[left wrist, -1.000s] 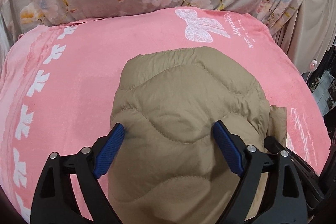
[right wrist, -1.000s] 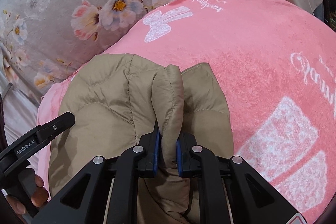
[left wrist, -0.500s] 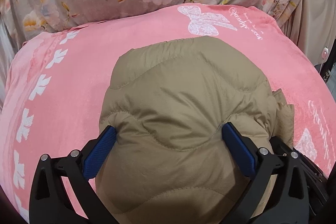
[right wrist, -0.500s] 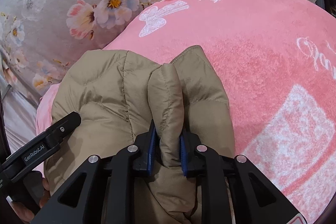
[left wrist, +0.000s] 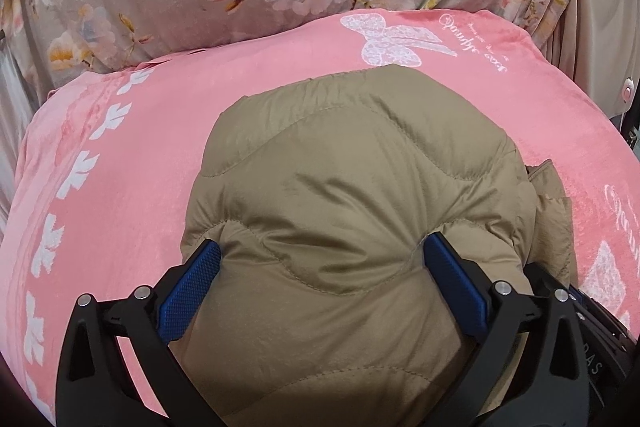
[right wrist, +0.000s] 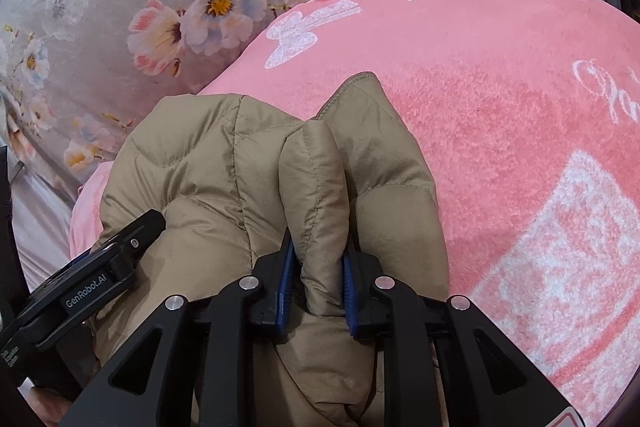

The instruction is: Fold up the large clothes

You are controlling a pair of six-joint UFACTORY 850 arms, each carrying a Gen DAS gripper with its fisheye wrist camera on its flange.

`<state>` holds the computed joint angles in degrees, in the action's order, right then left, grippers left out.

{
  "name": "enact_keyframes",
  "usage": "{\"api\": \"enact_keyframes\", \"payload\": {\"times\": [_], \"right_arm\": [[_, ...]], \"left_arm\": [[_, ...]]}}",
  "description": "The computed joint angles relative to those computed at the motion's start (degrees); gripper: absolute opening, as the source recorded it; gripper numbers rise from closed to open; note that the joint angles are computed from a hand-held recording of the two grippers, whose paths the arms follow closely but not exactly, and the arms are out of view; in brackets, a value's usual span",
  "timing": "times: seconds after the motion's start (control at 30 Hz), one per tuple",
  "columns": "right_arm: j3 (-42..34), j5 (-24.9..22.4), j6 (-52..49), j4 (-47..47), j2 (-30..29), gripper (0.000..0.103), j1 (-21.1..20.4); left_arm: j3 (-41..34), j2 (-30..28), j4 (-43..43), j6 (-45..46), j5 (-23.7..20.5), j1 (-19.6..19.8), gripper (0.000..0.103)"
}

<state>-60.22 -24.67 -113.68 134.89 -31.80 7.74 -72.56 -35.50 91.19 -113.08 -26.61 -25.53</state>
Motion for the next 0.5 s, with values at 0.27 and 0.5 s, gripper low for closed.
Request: {"api": "enact_keyframes", "payload": {"times": [0.27,0.5], "right_arm": [[0.2,-0.7,-2.1,1.9,-0.3,0.016,0.1],[0.6,-2.9,-2.8,2.9,-0.6,0.017,-0.3]], "left_arm": [[-0.1,-1.1,4.2,-3.8,-2.1,-0.4,0.098],[0.1,-1.6,7.3,-6.6,-2.6,-0.2,0.098]]}}
